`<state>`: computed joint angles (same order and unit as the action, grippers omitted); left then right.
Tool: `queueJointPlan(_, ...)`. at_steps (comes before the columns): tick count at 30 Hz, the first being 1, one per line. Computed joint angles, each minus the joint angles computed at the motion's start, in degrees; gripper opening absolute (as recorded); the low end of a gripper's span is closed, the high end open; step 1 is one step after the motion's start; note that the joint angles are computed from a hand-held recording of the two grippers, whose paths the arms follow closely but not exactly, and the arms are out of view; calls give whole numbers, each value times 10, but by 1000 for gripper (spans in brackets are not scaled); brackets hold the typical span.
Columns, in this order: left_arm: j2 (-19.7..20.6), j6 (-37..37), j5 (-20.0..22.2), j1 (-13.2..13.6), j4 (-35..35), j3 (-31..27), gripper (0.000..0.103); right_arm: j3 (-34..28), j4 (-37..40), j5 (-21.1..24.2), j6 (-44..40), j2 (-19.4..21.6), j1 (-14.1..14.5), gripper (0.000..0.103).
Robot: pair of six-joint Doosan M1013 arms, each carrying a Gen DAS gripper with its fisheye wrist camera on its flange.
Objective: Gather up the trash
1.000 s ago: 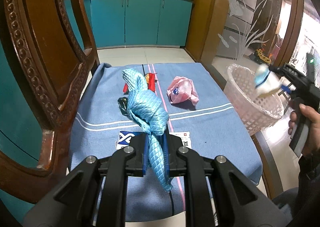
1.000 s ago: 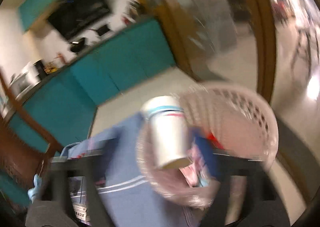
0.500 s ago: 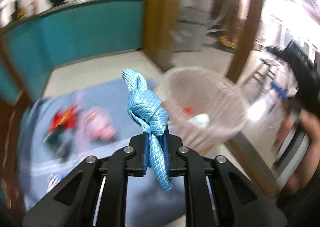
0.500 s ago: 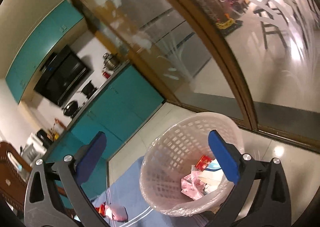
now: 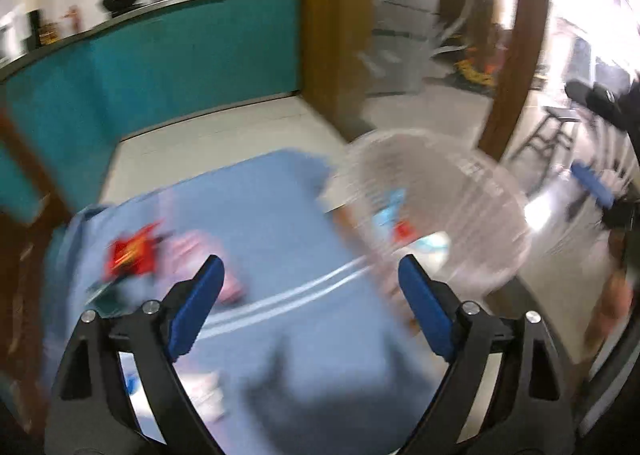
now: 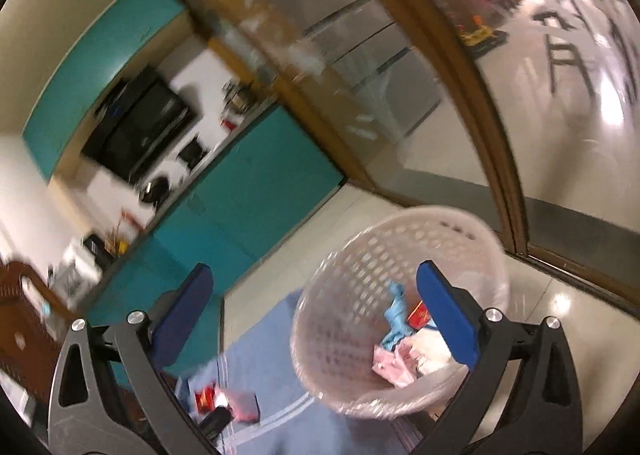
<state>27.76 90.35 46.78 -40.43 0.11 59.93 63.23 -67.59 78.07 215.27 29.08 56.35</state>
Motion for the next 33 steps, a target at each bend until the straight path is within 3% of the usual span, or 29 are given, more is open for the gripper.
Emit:
queueJointPlan(4, -56, -89, -26, 30, 80, 96, 94, -84, 103, -54, -185, 45, -11, 99)
queueJointPlan(7, -78, -155, -17, 43, 149, 137, 95, -182, 203, -55, -352, 102, -13, 99)
queueJointPlan(11, -97, -149, -14, 65, 99, 165, 95, -296, 269, -16, -483, 170, -4, 99)
queueJointPlan(17, -97, -148, -11, 62, 113, 168, 95, -345, 270, -9, -512, 201, 7, 99)
queueJointPlan(21, -95, -138, -7, 66, 81, 162, 95, -351, 260, -2, -516, 205, 6, 99)
queueJointPlan(33, -93, -136, -1, 63, 76, 160, 95, -336, 260, 0, -506, 199, 6, 99)
